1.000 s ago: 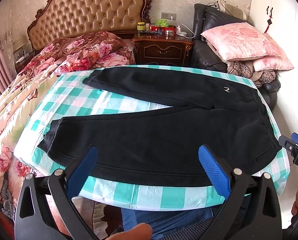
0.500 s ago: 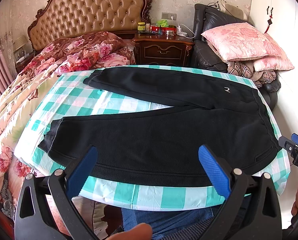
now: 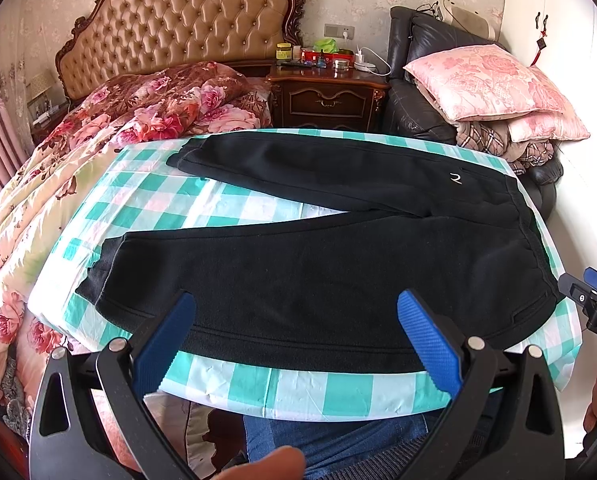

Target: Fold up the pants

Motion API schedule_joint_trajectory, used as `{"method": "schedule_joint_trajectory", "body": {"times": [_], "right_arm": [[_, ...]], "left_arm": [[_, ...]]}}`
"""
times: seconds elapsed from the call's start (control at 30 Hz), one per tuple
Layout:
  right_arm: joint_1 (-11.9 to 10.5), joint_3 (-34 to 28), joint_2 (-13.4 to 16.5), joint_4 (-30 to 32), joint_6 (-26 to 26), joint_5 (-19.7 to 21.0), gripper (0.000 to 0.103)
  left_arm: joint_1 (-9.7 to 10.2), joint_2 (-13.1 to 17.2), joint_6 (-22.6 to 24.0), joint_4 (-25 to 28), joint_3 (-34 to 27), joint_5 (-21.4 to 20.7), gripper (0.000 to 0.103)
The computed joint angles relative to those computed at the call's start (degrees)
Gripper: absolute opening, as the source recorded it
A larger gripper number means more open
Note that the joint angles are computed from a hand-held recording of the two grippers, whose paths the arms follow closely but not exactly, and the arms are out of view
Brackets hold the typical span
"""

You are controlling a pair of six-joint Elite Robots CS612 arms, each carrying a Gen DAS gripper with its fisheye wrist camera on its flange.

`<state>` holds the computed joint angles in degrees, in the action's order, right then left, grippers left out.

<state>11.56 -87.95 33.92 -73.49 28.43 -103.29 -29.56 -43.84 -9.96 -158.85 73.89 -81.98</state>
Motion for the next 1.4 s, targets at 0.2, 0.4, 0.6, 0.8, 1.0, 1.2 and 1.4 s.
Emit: {"method": "schedule_joint_trajectory", "body": {"times": [0.2,0.4,0.6,0.8,1.0,1.2,1.4], "right_arm": [[0.0,0.0,0.0,0.0,0.0,-0.1,0.088],[0.0,0.0,0.0,0.0,0.0,0.0,0.088],[0.2,-0.5,0.2,0.3,-0.3,-0.2,0.088],[0.5,-0.5,0.7,0.3,0.3,-0.4,0.088],[0.4,-0.4,0.6,0.4,0.4,-0.2,0.088],[0.3,-0.3,0.6,0.5,0.0,0.1,0.088],[-5.4,-1.4,2.1,-4.8,0.8,1.1,0.088]], "left_arm": [[-0.01,0.0,0.0,-0.1,0.0,0.1,0.101],[0.00,0.0,0.0,-0.1,0.0,0.0,0.101],[0.02,0.1,-0.3,0.1,0.0,-0.1,0.101],[0.06,0.3,0.1,-0.3,0.3,-0.3,0.101],[0.08,0.3,0.0,-0.4,0.4,-0.4,0.101],[0.06,0.4,0.0,-0.3,0.5,-0.6,0.101],[1.36,1.8,-1.3,-3.9,0.0,-6.8,0.101]]}}
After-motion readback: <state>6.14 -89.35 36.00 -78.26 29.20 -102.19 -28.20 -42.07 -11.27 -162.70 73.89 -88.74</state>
